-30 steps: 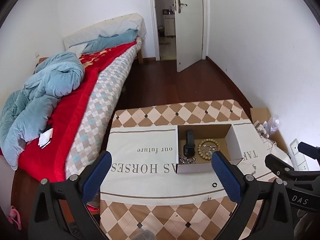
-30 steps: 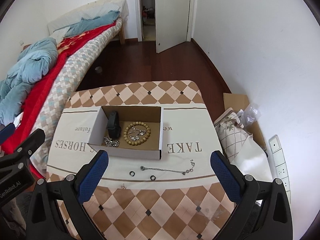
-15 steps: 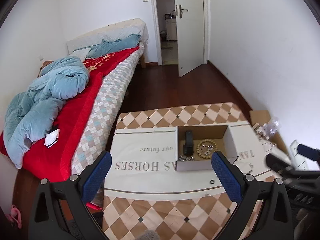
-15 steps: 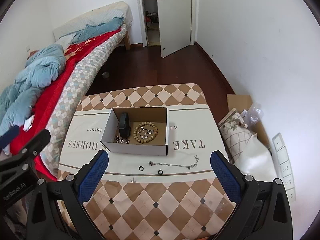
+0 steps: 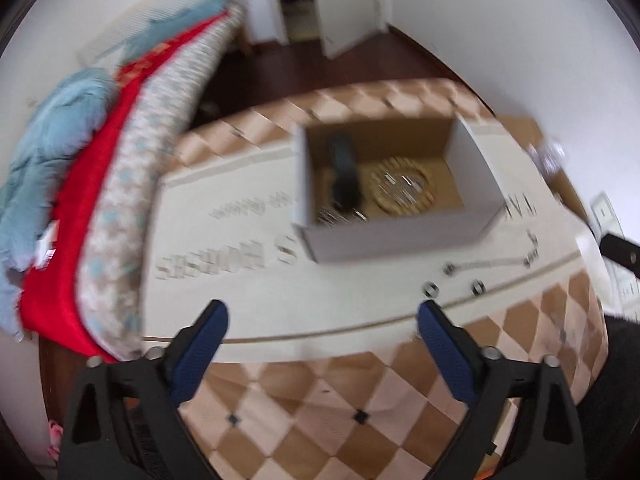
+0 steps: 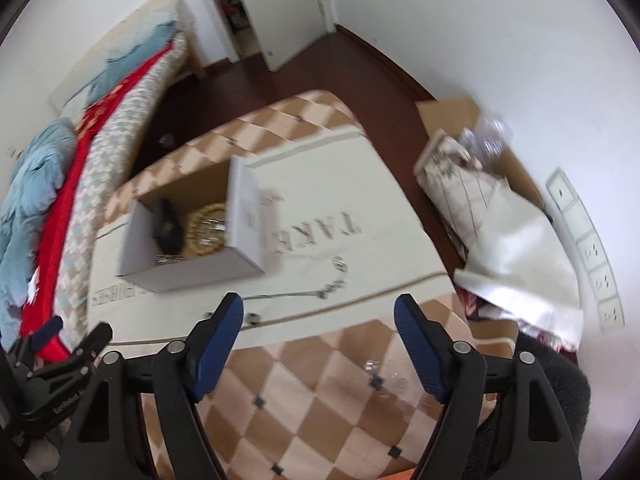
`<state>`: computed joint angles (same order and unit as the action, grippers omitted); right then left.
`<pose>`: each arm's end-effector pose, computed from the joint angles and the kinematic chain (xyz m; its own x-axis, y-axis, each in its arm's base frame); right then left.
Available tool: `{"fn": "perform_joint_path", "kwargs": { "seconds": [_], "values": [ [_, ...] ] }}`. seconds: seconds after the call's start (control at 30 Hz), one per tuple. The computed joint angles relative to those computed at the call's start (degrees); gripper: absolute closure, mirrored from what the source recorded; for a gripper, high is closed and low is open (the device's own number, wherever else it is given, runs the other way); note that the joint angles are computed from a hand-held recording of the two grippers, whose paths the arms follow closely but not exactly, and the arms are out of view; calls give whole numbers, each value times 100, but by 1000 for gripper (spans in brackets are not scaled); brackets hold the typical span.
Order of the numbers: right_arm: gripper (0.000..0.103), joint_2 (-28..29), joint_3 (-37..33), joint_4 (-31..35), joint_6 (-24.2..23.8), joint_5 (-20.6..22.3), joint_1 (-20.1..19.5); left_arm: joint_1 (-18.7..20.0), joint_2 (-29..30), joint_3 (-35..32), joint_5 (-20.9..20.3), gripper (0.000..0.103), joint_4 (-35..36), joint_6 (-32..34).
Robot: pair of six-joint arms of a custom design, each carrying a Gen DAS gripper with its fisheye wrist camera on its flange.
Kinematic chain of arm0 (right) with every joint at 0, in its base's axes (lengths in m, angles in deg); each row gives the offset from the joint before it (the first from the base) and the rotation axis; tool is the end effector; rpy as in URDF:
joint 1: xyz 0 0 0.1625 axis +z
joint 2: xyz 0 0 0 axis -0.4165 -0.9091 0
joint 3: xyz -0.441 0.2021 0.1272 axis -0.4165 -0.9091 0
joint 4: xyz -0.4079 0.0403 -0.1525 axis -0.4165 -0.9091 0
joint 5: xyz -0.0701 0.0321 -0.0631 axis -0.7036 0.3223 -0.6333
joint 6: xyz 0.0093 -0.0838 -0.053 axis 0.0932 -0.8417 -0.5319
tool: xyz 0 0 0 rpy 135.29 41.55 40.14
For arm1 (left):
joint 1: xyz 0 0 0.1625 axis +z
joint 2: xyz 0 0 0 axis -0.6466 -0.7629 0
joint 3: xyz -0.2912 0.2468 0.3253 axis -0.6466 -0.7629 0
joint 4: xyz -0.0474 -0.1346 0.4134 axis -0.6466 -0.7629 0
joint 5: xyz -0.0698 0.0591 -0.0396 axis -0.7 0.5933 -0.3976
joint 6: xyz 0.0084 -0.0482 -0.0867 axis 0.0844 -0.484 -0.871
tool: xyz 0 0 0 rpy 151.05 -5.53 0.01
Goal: Organize jewelry
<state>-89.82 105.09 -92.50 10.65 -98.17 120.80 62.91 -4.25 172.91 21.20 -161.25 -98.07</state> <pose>0.0898 -0.3169 0.4113 -0.6706 0.4213 0.6106 -0.0770 0.7791 -0.6221 -0.4172 -0.3871 0.0029 -0.6111 0.2737 -0.7427 0.5047 0.8576 -0.0992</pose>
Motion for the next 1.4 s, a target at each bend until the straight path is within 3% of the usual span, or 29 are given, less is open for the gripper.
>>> {"fn": "perform_joint_path", "kwargs": {
  "seconds": [0.13,0.23,0.4,0.43,0.47,0.67,0.77,0.8,0.83,0.87,1.07,1.2,1.23,1.33,1.4],
  "values": [
    [24,-68,96,-307,-326,266,-653,192,335,-61,-508,35,-372,354],
    [25,18,149,-612,-656,544,-1086,314,561,-118,-792,36,-508,520],
    [27,424,123,-1076,-1023,815,-1407,389,767,-175,-976,64,-772,786],
    [28,499,111,-1123,-1054,844,-1431,400,789,-189,-1050,79,-844,894],
    [29,597,97,-1161,-1073,850,-1444,405,827,-246,-1084,103,-748,937],
    [34,1198,144,-1640,-1288,690,-1353,417,761,-166,-1062,103,-707,834],
    [51,1690,224,-2420,-1742,258,-1176,464,557,-38,-1034,103,-780,642],
    [62,1925,241,-2802,-1970,9,-1081,479,490,2,-1042,103,-822,595],
    [86,2024,264,-3023,-2107,-26,-1039,491,393,56,-1032,103,-849,531],
    [99,2017,268,-3005,-2094,4,-1041,493,334,84,-1020,103,-849,499],
    [99,1530,317,-2349,-1682,488,-1099,544,-140,307,-911,103,-877,353],
    [99,1184,310,-1982,-1442,647,-989,669,-230,521,-1361,97,-1754,515],
    [99,1122,308,-1933,-1411,658,-959,679,-205,545,-1416,91,-1867,589],
    [99,885,302,-1733,-1269,695,-830,502,-9,525,-1350,50,-1941,827],
    [99,761,279,-1578,-1207,685,-759,496,152,463,-1544,49,-1998,968]
  ]
}}
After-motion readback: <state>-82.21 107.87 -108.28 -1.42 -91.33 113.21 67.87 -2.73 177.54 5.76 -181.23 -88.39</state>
